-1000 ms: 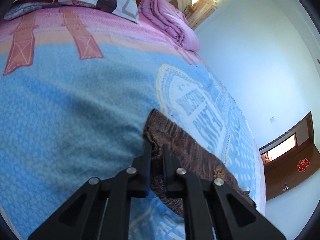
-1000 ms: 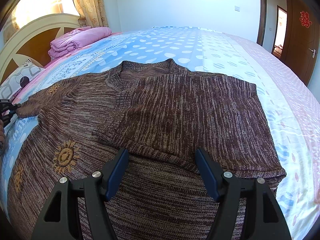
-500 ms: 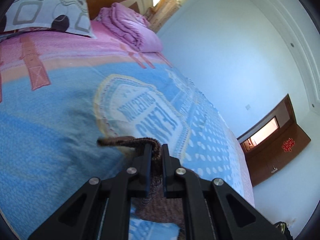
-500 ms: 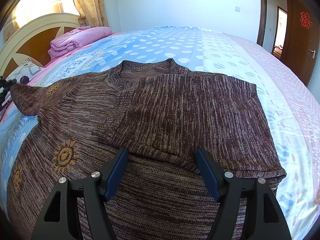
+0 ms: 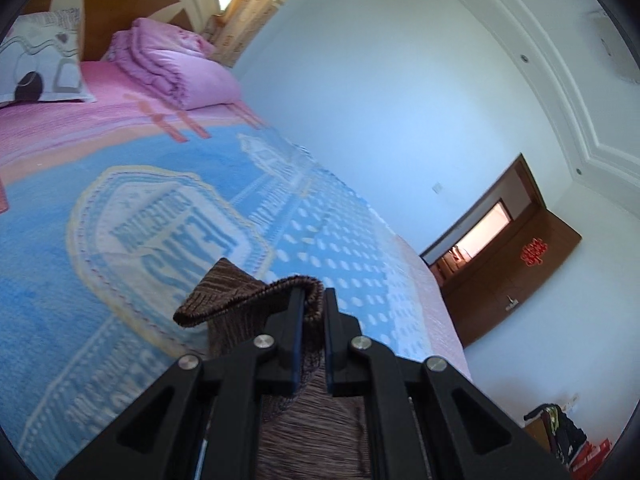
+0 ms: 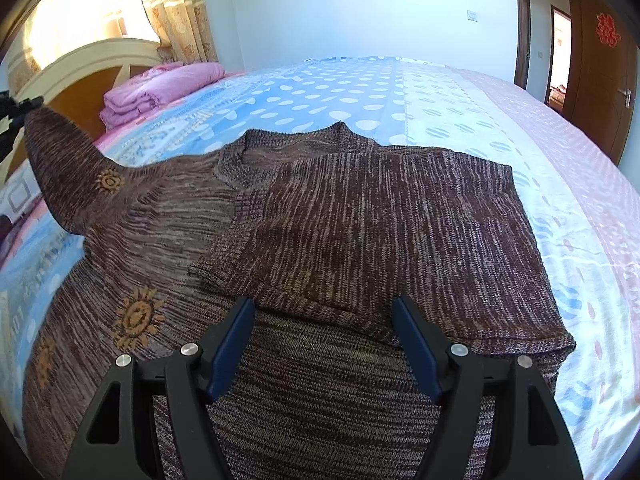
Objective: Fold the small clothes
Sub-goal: 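Fold the held sleeve across the sweater body with the left tool, release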
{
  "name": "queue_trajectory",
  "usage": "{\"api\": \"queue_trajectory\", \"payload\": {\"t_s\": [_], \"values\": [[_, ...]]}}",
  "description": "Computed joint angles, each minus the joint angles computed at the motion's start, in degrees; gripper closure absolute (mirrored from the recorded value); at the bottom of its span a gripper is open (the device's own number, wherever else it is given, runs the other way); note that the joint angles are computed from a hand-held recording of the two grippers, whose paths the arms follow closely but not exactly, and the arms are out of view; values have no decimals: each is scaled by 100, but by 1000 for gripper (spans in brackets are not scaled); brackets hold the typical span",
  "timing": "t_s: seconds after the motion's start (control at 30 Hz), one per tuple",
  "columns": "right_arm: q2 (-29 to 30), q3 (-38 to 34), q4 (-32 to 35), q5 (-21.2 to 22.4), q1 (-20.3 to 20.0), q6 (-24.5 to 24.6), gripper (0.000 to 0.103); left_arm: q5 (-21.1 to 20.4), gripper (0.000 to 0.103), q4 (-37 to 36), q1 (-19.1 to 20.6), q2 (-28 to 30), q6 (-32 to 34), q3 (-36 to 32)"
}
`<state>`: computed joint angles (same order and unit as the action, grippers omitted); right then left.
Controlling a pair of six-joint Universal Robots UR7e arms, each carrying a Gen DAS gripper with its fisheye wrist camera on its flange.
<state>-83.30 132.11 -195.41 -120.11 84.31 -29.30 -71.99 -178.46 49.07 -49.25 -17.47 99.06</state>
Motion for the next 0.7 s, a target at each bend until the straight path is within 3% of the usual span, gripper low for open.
{"api": "queue_trajectory", "payload": {"t_s": [0.27, 0.5, 0.7], "values": [[-157, 89, -33, 334, -121, 156, 30, -365, 95, -69, -424, 553, 129, -34], [-591, 283, -21, 1230, -556, 686, 30, -483, 94, -150, -698, 1256, 193, 17], [-872, 446, -92, 1918, -895, 1079, 30, -423, 92, 553, -942, 1612, 580, 80]]}}
